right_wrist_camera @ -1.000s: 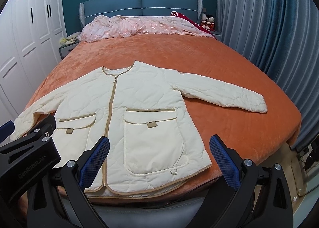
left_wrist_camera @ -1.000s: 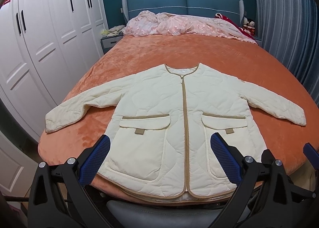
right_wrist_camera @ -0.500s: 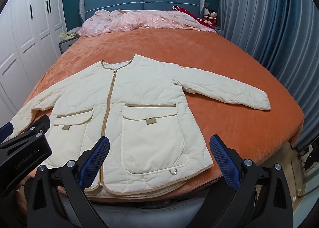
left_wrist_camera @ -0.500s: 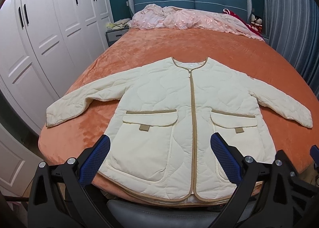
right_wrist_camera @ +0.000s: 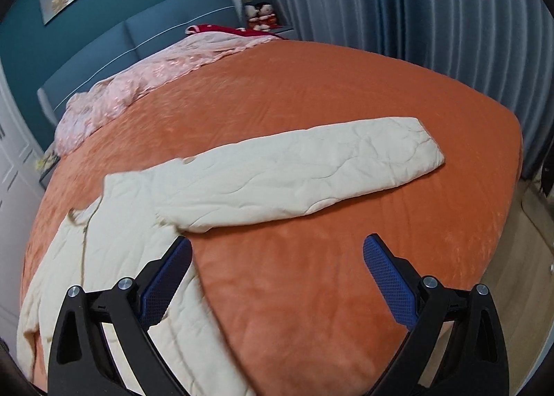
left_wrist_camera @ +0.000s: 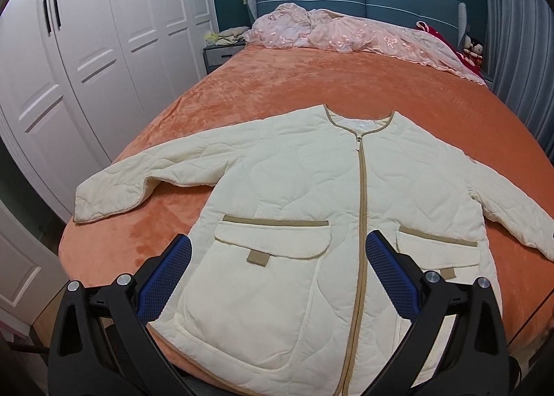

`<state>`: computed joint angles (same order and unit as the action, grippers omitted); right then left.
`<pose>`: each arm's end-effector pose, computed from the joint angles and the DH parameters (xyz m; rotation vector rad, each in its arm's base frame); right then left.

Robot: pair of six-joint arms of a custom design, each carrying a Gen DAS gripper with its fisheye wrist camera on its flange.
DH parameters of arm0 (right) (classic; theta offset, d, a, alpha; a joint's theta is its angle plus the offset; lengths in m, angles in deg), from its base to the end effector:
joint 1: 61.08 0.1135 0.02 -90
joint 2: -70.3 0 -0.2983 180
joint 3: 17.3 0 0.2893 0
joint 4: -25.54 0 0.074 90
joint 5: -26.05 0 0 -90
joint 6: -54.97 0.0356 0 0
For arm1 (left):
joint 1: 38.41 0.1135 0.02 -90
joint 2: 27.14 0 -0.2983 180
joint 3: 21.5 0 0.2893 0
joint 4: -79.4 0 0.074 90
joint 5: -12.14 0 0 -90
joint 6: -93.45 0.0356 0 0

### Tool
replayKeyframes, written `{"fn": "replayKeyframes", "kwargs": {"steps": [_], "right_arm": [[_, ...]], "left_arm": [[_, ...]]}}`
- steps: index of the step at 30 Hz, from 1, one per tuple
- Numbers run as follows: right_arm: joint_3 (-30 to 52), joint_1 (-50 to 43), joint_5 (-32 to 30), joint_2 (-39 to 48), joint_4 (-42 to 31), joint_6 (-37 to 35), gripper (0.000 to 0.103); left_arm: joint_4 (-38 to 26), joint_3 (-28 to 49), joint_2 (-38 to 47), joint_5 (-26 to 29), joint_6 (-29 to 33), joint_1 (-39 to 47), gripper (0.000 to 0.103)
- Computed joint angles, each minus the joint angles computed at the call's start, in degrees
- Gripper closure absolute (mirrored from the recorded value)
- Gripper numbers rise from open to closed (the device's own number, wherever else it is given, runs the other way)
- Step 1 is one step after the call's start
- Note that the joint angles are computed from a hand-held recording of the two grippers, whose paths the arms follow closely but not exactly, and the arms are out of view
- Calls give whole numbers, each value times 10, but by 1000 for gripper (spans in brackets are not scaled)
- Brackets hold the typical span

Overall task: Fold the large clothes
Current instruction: 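Grasp the cream jacket sleeve with the right tool and fold it across the body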

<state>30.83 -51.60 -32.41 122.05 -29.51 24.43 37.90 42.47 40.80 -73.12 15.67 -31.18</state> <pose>0.1789 0.0110 0.2404 1.1793 2.0829 -0.1768 0.2715 0.0315 0.2919 0.1428 2.3576 0.0670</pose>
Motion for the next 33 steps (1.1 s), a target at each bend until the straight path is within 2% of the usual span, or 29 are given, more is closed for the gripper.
{"fn": "replayKeyframes", "kwargs": {"steps": [2, 6, 10, 13, 15, 17, 20, 21, 25, 28, 30, 33], "right_arm": [[-39, -111, -56, 4, 70, -62, 10], [-85, -261, -123, 64, 188, -144, 18], [-107, -363, -175, 134, 287, -187, 28], [-113, -424, -214, 181, 350, -186, 33], [-117, -440, -225, 194, 377, -172, 42], [-101, -449, -221, 221, 387, -169, 68], [-72, -425, -190, 221, 386, -162, 85], [-62, -403, -170, 208, 379, -166, 87], [5, -274, -107, 169, 356, -191, 91], [66, -145, -84, 179, 366, -241, 92], [107, -58, -91, 207, 386, -285, 94], [192, 71, -99, 299, 395, -353, 94]], "left_arm": [[16, 4, 22, -23, -11, -13, 5], [50, 9, 63, -62, -29, -31, 5], [66, 19, 99, -82, -47, -40, 5], [74, 24, 121, -94, -57, -44, 5], [80, 25, 134, -106, -58, -48, 5], [86, 26, 145, -113, -57, -48, 5], [92, 29, 161, -123, -58, -46, 5], [94, 30, 166, -125, -58, -44, 5], [98, 40, 186, -132, -58, -32, 5], [97, 50, 201, -130, -59, -20, 5], [97, 56, 210, -124, -61, -9, 5], [92, 67, 224, -114, -62, 7, 5]]}}
